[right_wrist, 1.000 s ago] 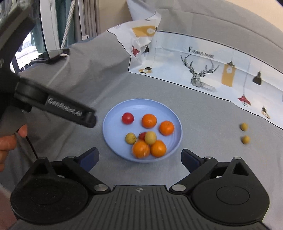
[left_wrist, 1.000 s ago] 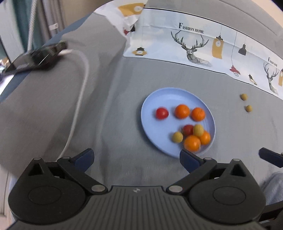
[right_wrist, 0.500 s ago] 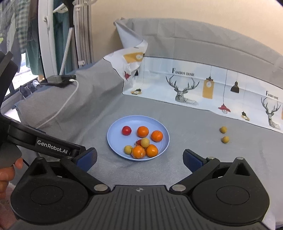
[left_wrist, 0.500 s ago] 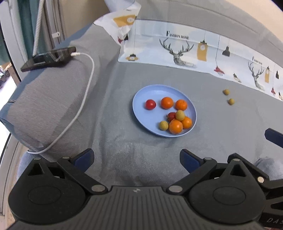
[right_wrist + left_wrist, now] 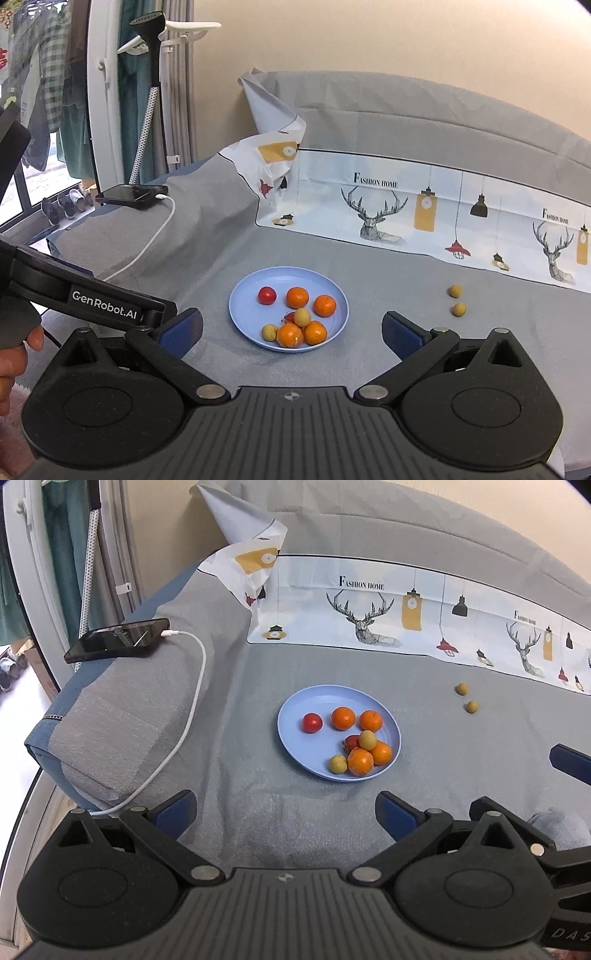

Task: Organize fruits

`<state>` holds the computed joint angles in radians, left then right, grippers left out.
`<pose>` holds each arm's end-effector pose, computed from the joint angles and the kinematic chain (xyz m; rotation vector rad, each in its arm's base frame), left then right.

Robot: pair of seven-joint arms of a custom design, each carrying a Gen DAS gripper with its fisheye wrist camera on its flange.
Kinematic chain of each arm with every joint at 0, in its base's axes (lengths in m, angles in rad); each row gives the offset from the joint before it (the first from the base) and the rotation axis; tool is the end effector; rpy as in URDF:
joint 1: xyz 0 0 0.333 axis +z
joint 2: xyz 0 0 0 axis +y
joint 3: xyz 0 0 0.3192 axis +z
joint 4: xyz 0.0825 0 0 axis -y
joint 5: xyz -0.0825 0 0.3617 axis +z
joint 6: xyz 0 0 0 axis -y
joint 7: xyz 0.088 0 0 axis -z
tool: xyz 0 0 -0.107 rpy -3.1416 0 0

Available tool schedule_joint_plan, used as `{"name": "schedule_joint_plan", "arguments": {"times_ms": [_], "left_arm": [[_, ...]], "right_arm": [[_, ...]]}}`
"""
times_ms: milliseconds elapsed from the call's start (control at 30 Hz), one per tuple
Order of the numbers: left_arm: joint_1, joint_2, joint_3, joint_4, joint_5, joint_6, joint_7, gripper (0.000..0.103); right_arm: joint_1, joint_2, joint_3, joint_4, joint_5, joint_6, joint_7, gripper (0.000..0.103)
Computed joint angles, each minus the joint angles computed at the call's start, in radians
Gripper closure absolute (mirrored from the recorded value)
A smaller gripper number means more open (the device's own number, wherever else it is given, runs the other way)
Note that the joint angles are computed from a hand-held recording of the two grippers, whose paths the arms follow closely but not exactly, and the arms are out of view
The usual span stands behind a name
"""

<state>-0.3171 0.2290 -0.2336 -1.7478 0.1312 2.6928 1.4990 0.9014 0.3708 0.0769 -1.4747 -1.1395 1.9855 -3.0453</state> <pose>0.5618 -0.3328 0.5387 -1.2892 2.3023 -0.8564 0.4310 0.5229 0.5222 -1.3857 1.8260 -1.0462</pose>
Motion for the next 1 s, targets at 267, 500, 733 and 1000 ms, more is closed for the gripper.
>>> {"name": "schedule_joint_plan", "arguments": {"times_ms": [267,500,733,1000], "left_arm": [[0.006,-0.008,-0.002,-0.012,-0.014,0.017,0.012,0.000],[0.008,-0.006,-0.001,-0.010,-0.017,0.013,0.015,0.000],[0.001,0.007,0.004,0.005,0.001,0.002,0.006,0.000],[-0.008,0.022,0.010,0.022,0.031,-0.005,-0.004,0.000]], "right_arm": [[0.008,0.016,-0.003,0.028,0.004,-0.008,-0.034,0.001],[0.007,0.019,-0.009,0.032,0.018,0.002,-0.045,0.001],[0.001,0.018,-0.012,0.028,0.034,0.019,-0.046,0.001],[-0.011,0.011,-0.012,0.010,0.046,0.043,-0.036,0.001]]}}
